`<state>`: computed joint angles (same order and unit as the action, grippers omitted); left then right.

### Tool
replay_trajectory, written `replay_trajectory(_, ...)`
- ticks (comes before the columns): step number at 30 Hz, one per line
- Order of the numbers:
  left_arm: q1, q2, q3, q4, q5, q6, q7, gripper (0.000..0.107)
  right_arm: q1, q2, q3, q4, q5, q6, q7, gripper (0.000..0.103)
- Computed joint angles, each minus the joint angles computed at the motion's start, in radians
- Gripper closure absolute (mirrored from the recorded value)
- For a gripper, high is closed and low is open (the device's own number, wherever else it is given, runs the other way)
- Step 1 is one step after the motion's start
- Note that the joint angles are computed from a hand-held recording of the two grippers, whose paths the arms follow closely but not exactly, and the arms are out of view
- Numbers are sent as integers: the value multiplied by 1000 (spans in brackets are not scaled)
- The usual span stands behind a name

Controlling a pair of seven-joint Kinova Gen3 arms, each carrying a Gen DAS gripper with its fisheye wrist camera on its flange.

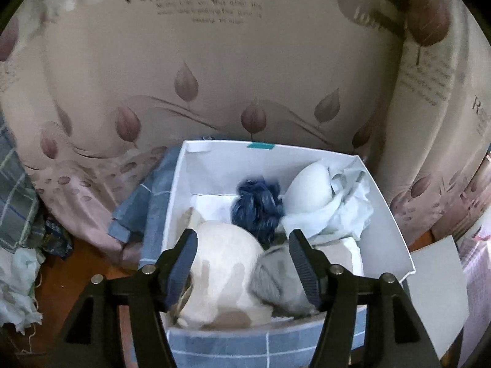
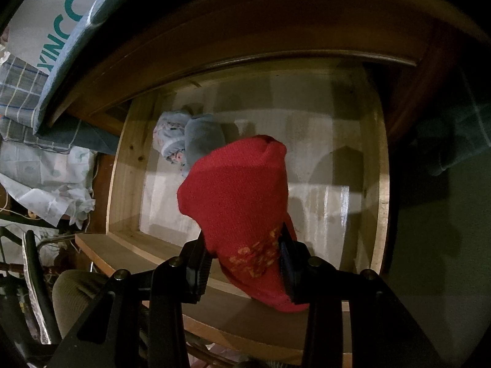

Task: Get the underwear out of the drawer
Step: 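Open the left tool over the box and return it to the drawer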

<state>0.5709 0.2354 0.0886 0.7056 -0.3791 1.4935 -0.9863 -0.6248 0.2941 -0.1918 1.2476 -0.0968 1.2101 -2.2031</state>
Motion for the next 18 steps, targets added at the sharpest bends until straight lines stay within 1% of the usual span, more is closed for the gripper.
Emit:
replay_trajectory(1,32,-24,-9,46,-41,-19,23,44,0,0,0,0,1,0,-1,67)
replay_trajectory(3,125,-69,-46,139,-122,-38,80,44,-2,1,1,-1,5,0,-1,67)
replay_trajectory(6,260,-122,-79,278,-244,-27,171,44,-13,1,3,-6,26,6,-7,67)
replay_trajectory(7,284,-138,-70,324,-274,-20,203,44,-16,-1,4,-5,32,5,-8,67)
replay_trajectory(8,291,-155,-43,371,-300,-9,238,44,-21,-3,5,-5,42,3,-13,67)
replay_trajectory(12,230,-214,139,556,-362,11,374,44,-40,-20,5,4,81,-11,-24,67)
replay_trajectory(14,188,-240,218,647,-351,-1,432,44,-42,-28,1,11,89,-24,-20,67)
replay_trajectory(18,146,-263,272,754,-281,-32,513,44,-62,-50,-2,21,135,-46,-27,67)
